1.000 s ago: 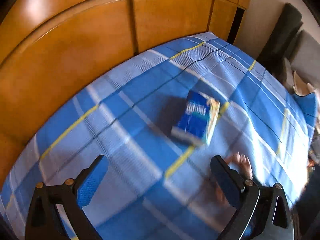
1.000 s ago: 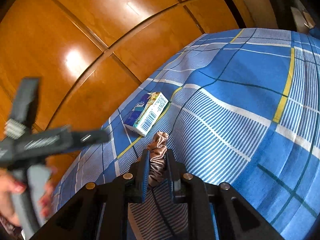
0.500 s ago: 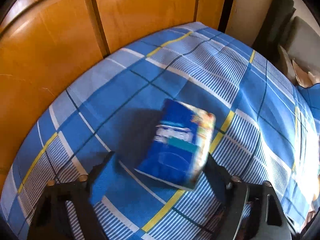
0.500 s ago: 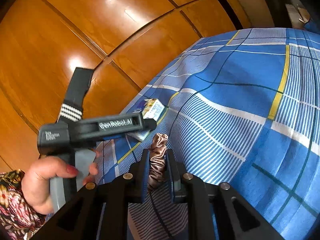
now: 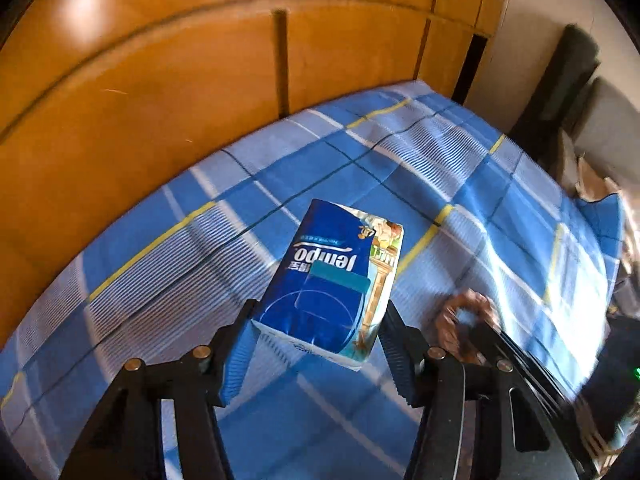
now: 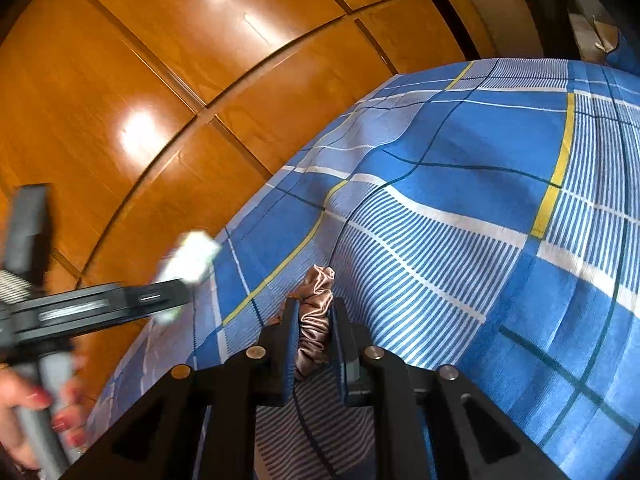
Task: Organize soft objects
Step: 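Grasp the blue Tempo tissue pack with the left tool, then carry the blue Tempo pack into the gold tray and open the left tool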
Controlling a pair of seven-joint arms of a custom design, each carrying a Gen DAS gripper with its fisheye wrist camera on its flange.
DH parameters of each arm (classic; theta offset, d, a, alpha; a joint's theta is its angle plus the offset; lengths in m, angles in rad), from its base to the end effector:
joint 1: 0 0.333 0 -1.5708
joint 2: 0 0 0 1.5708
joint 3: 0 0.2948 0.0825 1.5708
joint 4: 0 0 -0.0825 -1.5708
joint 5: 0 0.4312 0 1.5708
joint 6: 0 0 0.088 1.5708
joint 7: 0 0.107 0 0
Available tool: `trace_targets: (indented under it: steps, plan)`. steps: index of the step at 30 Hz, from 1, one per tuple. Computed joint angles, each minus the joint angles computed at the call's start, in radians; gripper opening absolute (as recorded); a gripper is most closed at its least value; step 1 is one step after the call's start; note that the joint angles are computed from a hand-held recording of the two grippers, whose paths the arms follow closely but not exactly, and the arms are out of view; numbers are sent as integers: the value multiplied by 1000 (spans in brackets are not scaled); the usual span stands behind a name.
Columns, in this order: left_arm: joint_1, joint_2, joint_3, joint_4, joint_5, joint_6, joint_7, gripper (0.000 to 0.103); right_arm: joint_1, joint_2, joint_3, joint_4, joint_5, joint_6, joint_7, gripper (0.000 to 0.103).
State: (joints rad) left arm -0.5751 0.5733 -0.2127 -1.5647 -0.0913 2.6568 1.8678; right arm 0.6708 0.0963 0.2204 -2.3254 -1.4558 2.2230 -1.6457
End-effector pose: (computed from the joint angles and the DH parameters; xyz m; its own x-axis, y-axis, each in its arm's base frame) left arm 0.5603 -0.5234 0.3321 -0.8198 -0.5713 0.0394 -0.5039 0.6870 -0.5236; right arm 0.3648 0.4036 0.2455 -0.5588 -0.5596 -0.6121 -0.1563 0.7959 -0.5849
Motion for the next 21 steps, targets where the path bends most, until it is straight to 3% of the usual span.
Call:
trace_targets:
  steps: [5,10,14,17,21]
  plan:
    - [162,-233,-122,-258,-256,39,142,59,-6,10,-3,24,85,10,-106,13]
    - [256,-461,-157,-456,-589,-6,351,59,-2,25,-4,60,175,-16,-220,13]
    - [249,-631,-100,-599,-790,-12,540,59,12,36,1,98,250,-80,-311,14]
    - [232,-770,-22,-718,-980,-36,724,59,21,46,1,132,281,-116,-402,14]
    - [246,-901,68,-835,-1078,-87,820,59,29,61,0,186,309,-129,-548,14]
